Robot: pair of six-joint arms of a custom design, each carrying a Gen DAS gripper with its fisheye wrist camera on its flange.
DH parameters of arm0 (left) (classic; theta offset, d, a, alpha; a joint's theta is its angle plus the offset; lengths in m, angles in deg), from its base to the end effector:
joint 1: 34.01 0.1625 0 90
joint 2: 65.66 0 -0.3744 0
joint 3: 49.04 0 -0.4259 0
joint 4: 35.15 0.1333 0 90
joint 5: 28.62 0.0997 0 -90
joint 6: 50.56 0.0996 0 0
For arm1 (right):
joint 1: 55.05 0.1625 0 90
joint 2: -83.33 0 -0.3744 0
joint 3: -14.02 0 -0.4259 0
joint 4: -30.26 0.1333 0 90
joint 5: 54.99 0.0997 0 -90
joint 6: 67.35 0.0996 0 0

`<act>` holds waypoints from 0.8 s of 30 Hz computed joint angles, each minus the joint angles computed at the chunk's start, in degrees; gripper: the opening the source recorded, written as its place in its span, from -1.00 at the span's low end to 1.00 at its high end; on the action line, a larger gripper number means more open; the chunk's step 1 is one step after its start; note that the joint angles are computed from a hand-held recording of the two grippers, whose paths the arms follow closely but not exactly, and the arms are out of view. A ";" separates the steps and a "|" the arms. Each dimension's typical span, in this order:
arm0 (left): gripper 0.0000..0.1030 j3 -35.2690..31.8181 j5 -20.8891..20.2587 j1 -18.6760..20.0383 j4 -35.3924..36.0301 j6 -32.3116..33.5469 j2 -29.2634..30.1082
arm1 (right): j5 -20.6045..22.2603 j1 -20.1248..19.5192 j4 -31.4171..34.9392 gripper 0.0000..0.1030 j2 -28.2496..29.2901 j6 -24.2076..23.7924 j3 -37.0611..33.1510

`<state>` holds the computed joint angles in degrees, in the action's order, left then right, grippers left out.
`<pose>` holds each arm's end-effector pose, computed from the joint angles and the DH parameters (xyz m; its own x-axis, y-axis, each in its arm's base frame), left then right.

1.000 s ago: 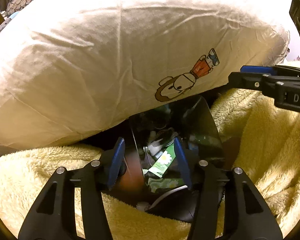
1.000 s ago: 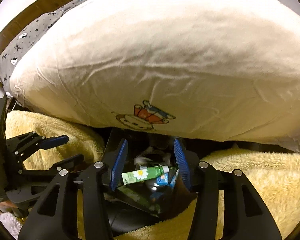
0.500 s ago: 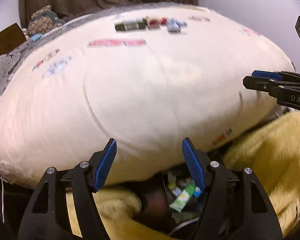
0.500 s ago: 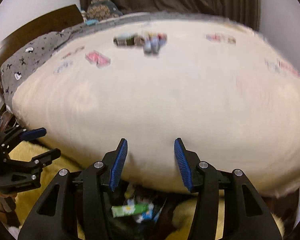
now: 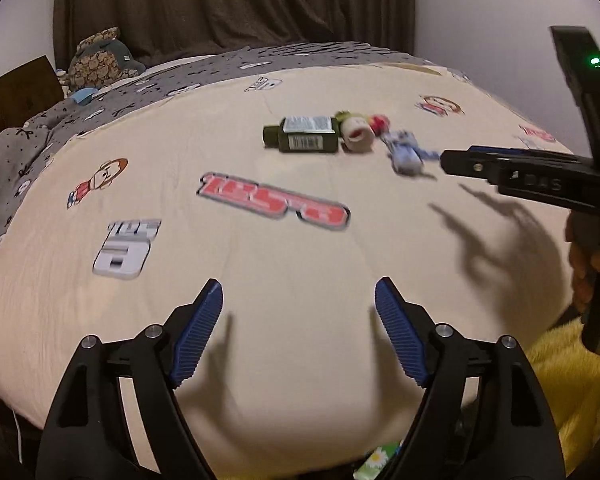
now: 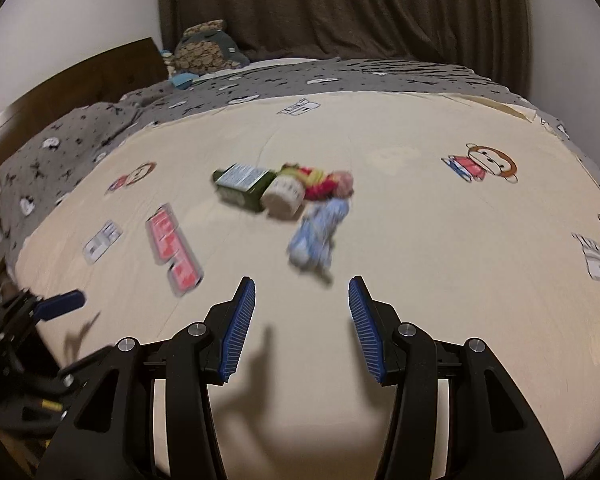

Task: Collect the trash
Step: 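Grasp the green bottle with the left tool while the right tool grasps the blue cloth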

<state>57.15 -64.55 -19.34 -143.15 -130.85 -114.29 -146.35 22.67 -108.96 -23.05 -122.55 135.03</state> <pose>-0.4446 -0.3375 -0.0245 -0.6761 -0.0747 -0.7331 0.4711 0.7212 -0.5079 0.0333 -0.4628 0.3888 -0.6996 -0.5317 0.4773 -0.6999 0.6445 -0.3079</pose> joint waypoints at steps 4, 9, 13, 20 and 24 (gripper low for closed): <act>0.52 -0.06 0.59 2.73 -3.58 3.03 0.04 | -2.01 1.63 -1.23 -0.03 6.48 3.89 -3.31; 0.65 -0.74 1.61 5.72 -7.31 6.85 0.54 | -4.29 3.22 -2.19 -0.03 11.41 5.63 -5.13; 0.71 -2.27 3.07 7.97 -9.89 11.45 1.57 | -6.51 3.81 -5.08 -0.40 12.54 4.44 -4.52; 0.72 -6.76 4.12 12.65 -14.16 18.93 5.23 | -3.41 1.18 -5.48 -0.49 10.77 3.25 -4.59; 0.72 -9.12 4.09 14.47 -17.21 22.69 7.05 | -2.93 -0.10 -5.16 -0.48 10.17 2.83 -4.93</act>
<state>48.03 -60.46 -4.87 -160.36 -108.16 -107.23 -149.27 22.58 -114.12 -12.88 -119.72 130.10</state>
